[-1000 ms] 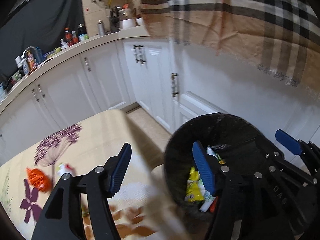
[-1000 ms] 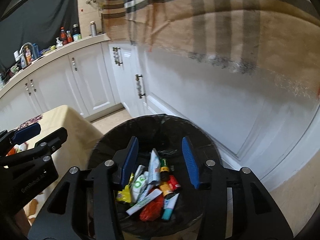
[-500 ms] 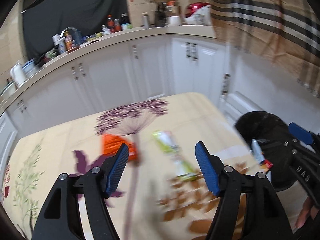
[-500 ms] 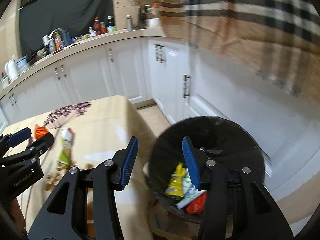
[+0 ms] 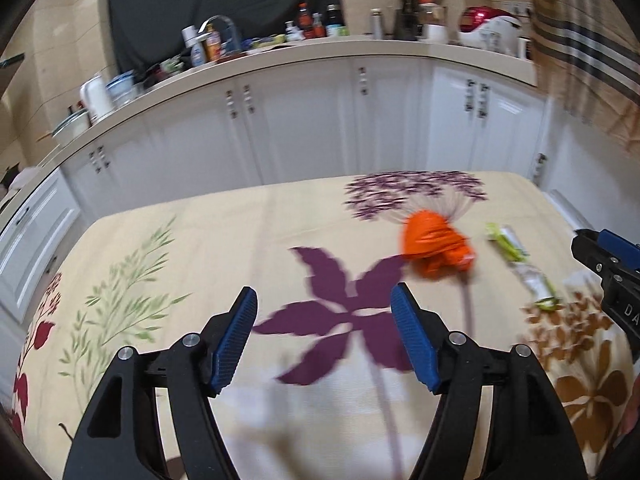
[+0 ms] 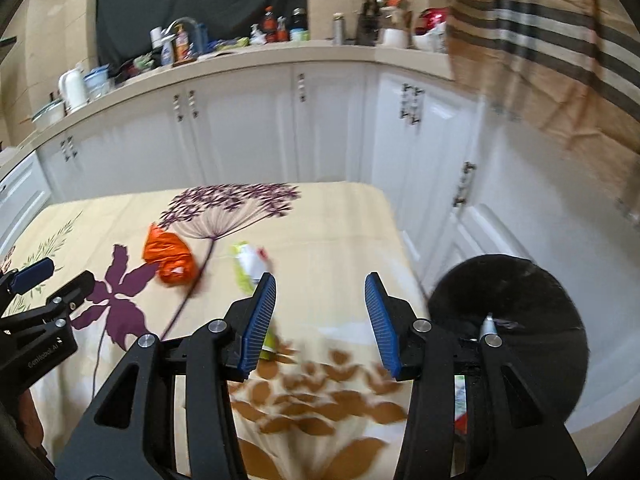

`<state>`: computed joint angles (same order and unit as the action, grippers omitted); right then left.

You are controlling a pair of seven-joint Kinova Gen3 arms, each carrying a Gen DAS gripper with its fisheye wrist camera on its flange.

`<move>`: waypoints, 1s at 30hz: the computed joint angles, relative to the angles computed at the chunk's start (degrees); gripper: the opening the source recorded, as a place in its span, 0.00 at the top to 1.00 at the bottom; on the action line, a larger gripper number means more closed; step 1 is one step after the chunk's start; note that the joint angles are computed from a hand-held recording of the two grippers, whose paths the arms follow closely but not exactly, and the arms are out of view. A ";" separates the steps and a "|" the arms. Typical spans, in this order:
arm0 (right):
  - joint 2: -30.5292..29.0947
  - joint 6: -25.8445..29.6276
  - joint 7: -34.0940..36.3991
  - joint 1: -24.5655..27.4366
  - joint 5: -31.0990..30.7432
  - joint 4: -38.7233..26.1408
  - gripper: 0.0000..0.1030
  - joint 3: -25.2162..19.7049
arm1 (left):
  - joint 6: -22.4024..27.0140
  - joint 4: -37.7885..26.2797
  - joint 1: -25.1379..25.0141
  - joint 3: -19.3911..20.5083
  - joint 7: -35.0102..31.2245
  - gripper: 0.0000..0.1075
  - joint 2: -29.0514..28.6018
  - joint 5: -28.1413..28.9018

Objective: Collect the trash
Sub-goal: 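Move both open tools back over the table trash, then grasp the green-white wrapper with the right tool while the left tool grasps the orange bag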

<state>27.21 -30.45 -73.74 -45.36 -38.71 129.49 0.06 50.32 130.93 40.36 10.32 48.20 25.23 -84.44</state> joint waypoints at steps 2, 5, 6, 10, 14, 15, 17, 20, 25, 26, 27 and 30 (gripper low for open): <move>0.64 2.00 0.78 -0.19 0.11 -1.69 0.56 0.09 | -0.03 1.22 -0.42 -0.30 1.02 0.37 -0.35 -0.07; 1.84 5.75 3.04 -2.05 -1.45 -4.57 0.56 1.98 | -0.81 3.03 -1.96 -0.57 2.64 0.37 -0.82 -0.54; 2.30 7.07 3.81 -2.88 -2.13 -5.52 0.56 2.90 | -1.31 3.64 -2.65 -0.66 3.28 0.37 -0.97 -0.84; 3.84 12.69 6.67 -6.70 -5.11 -8.82 0.56 7.83 | -2.53 4.84 -4.38 -0.45 4.76 0.37 -1.23 -1.92; 5.08 19.49 6.05 -8.05 -3.97 -11.73 0.58 11.58 | -3.26 5.39 -5.50 0.03 5.72 0.37 -1.33 -3.36; 5.25 20.39 5.42 -7.76 -3.10 -12.09 0.67 11.64 | -3.47 5.40 -5.73 0.19 5.92 0.37 -1.35 -3.74; 5.45 21.23 4.51 -8.36 -1.97 -12.35 0.79 12.61 | -3.79 5.22 -6.03 0.54 6.06 0.36 -1.29 -4.35; 5.03 20.27 2.00 -7.87 0.75 -11.55 0.84 12.02 | -4.04 4.56 -6.27 0.93 5.70 0.36 -0.95 -4.99; 3.67 16.52 -1.71 -9.50 3.31 -8.93 0.84 13.78 | -4.68 2.32 -5.91 1.19 3.66 0.35 -0.17 -5.00; 3.31 15.90 -1.95 -9.59 3.53 -8.44 0.84 14.01 | -5.00 1.80 -5.87 1.15 3.36 0.35 -0.08 -5.25; 3.07 15.64 -2.02 -9.38 3.76 -8.28 0.84 14.00 | -5.11 1.23 -5.72 1.13 2.90 0.35 0.06 -5.26; 2.07 13.96 -2.41 -7.59 4.51 -7.14 0.84 12.94 | -5.45 -1.06 -5.22 0.93 0.63 0.35 0.82 -4.94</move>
<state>29.28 -16.49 -76.15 -52.95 -34.21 122.35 13.01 44.87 129.87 35.14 11.25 48.82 26.05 -89.38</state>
